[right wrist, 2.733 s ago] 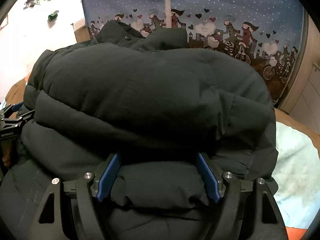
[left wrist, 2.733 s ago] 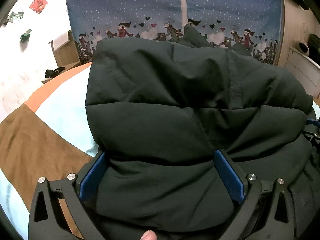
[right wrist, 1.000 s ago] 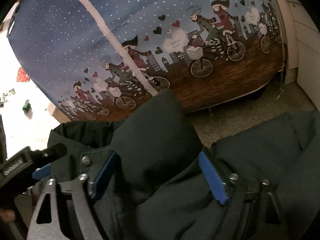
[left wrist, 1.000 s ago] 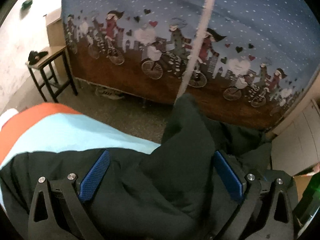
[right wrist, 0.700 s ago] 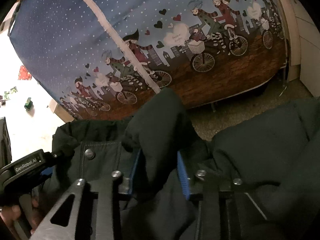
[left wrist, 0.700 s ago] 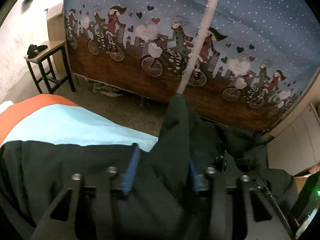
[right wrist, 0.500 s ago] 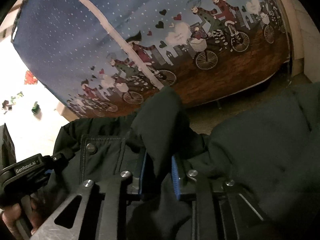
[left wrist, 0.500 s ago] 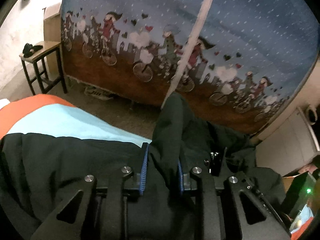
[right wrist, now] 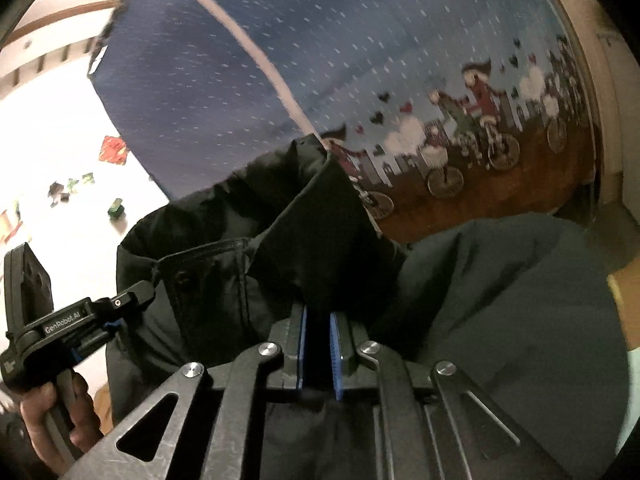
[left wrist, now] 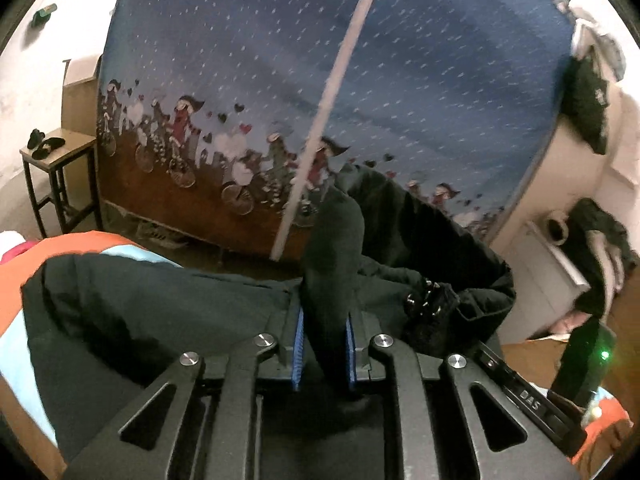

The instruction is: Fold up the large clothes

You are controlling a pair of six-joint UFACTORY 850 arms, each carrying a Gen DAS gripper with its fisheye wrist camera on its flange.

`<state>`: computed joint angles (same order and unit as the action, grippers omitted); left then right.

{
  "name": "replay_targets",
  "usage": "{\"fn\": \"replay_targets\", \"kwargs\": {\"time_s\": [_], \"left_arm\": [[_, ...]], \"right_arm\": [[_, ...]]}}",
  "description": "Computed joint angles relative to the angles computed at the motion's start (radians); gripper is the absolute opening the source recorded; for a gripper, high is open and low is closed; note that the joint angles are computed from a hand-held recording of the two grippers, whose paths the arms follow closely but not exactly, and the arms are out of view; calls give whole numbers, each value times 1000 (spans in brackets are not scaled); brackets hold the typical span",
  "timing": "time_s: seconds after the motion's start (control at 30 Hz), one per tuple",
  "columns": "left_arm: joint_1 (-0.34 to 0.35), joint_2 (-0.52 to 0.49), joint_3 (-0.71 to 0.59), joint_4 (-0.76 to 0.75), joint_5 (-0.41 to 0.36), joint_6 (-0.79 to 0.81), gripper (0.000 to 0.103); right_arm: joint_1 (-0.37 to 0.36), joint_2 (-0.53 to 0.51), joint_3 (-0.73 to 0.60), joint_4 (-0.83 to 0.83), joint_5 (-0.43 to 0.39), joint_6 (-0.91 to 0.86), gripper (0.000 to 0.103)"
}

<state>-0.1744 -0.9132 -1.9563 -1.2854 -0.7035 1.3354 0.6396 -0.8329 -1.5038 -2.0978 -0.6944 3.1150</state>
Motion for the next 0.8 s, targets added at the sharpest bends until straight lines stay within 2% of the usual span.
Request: {"fn": "replay_targets", "kwargs": {"time_s": [0.2, 0.37, 0.43, 0.53, 0.63, 0.8], "left_arm": [[63, 184, 308, -248, -109, 283, 11], [119, 291, 493, -322, -217, 394, 11], [129, 315, 544, -336, -224, 444, 10], [125, 308, 568, -351, -198, 429, 10], [109, 295, 570, -395, -155, 462, 10], [100, 278, 556, -385, -138, 517, 10]], "right_arm": [[74, 86, 115, -12, -90, 3, 8], [154, 142, 193, 47, -149, -38, 4], [175, 152, 205, 88, -150, -86, 4], [181, 165, 220, 124, -129, -116, 4], [191, 197, 252, 183, -165, -142, 4], [165, 250, 270, 243, -180, -197, 4]]}}
